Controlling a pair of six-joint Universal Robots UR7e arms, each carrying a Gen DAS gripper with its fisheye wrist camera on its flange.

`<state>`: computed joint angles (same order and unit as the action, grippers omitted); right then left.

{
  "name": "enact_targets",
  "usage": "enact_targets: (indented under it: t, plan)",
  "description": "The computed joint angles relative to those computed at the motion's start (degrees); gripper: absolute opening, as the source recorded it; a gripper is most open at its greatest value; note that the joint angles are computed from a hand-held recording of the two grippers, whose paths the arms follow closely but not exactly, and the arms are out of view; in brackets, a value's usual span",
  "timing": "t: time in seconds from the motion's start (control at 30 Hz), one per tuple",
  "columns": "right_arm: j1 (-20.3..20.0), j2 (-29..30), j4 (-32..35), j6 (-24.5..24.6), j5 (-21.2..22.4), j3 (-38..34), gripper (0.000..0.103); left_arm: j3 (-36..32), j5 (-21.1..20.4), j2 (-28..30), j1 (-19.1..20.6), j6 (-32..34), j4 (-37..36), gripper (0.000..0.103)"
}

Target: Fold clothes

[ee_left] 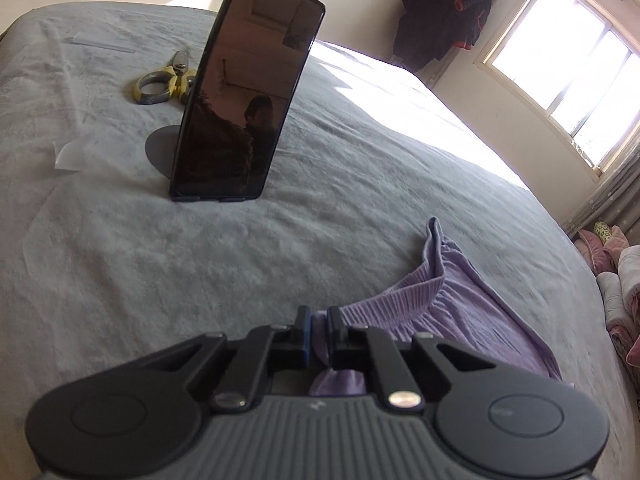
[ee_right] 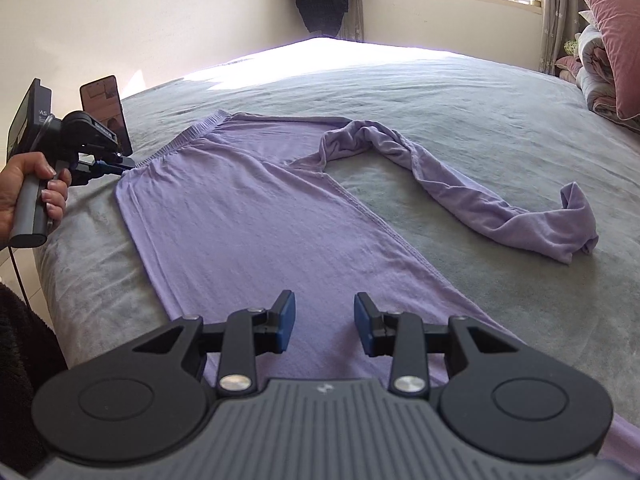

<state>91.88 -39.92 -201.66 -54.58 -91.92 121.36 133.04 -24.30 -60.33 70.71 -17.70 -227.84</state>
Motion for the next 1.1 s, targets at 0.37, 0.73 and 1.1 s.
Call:
enact_targets:
  t: [0.37, 0.73, 1.1]
  plan:
    - [1.9, 2.3, 1.35, -0.69, -1.62, -1.58, 0.038, -0.75, 1.44, 0.83, -1.95, 9.21, -6.57, 0.033]
    - [2.05, 1.91, 0.85, -1.11, -5.8, -7.7, 0.038, -6.43, -8.55, 0.47, -3.72, 5.19, 12.37, 0.044]
    - [2.38, 2.73, 4.47, -1.71, -8.09, -15.21, 0.038, -16.12, -19.73, 8.16, -3.67, 12.95, 20.33, 0.047]
